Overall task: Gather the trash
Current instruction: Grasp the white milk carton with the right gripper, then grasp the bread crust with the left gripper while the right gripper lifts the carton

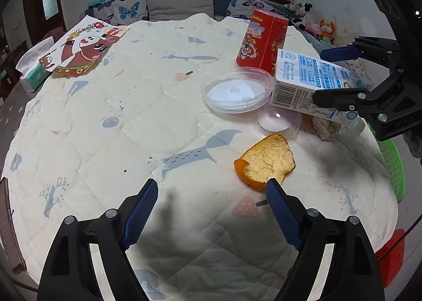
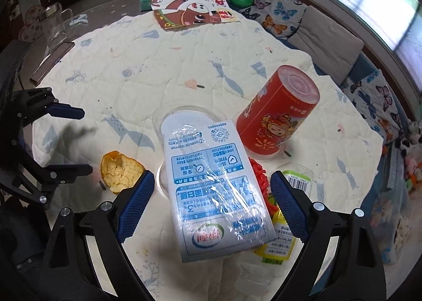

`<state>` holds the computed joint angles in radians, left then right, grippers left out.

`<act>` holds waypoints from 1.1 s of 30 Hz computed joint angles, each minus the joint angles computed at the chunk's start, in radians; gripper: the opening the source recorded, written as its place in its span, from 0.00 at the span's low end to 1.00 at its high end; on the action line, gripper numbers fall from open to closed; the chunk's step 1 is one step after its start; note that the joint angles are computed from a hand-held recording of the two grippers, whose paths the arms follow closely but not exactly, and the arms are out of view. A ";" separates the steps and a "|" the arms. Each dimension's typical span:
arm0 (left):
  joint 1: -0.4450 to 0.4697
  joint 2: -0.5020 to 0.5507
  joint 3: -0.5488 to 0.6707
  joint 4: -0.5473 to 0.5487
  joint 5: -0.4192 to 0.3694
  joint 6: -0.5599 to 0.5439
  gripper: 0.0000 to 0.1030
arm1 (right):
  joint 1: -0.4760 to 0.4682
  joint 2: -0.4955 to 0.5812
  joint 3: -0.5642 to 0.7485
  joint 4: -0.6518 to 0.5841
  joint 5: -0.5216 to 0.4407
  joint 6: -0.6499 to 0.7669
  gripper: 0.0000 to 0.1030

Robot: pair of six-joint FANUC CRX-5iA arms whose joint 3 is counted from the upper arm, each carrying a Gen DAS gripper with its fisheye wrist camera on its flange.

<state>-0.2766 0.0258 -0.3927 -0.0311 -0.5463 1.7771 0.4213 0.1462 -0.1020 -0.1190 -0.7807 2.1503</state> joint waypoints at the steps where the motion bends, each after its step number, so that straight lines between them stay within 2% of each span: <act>1: 0.002 0.000 -0.001 0.001 0.000 -0.002 0.78 | 0.000 0.003 0.002 0.001 -0.002 0.000 0.86; 11: 0.007 0.005 -0.006 0.015 0.000 -0.011 0.78 | 0.019 0.055 0.022 0.049 0.001 -0.025 0.85; 13: 0.007 0.008 -0.007 0.020 0.001 -0.018 0.78 | 0.019 0.059 0.025 0.047 -0.002 -0.023 0.76; 15: 0.006 0.010 -0.005 0.021 0.001 -0.022 0.78 | 0.016 0.062 0.032 0.035 -0.016 -0.015 0.72; 21: 0.004 0.016 -0.007 0.041 0.013 -0.036 0.78 | 0.017 0.020 -0.008 0.026 0.016 -0.027 0.71; 23: 0.001 0.022 -0.005 0.045 0.016 -0.039 0.75 | 0.009 0.002 -0.014 0.006 0.017 -0.023 0.71; 24: -0.001 0.025 -0.003 0.046 0.015 -0.040 0.70 | 0.005 -0.007 -0.017 -0.001 0.018 -0.024 0.71; 27: -0.001 0.035 -0.002 0.072 0.022 -0.056 0.67 | -0.011 -0.042 -0.033 -0.026 0.020 -0.027 0.71; 33: -0.005 0.067 0.008 0.129 0.027 -0.078 0.52 | -0.038 -0.109 -0.070 -0.077 0.030 -0.017 0.71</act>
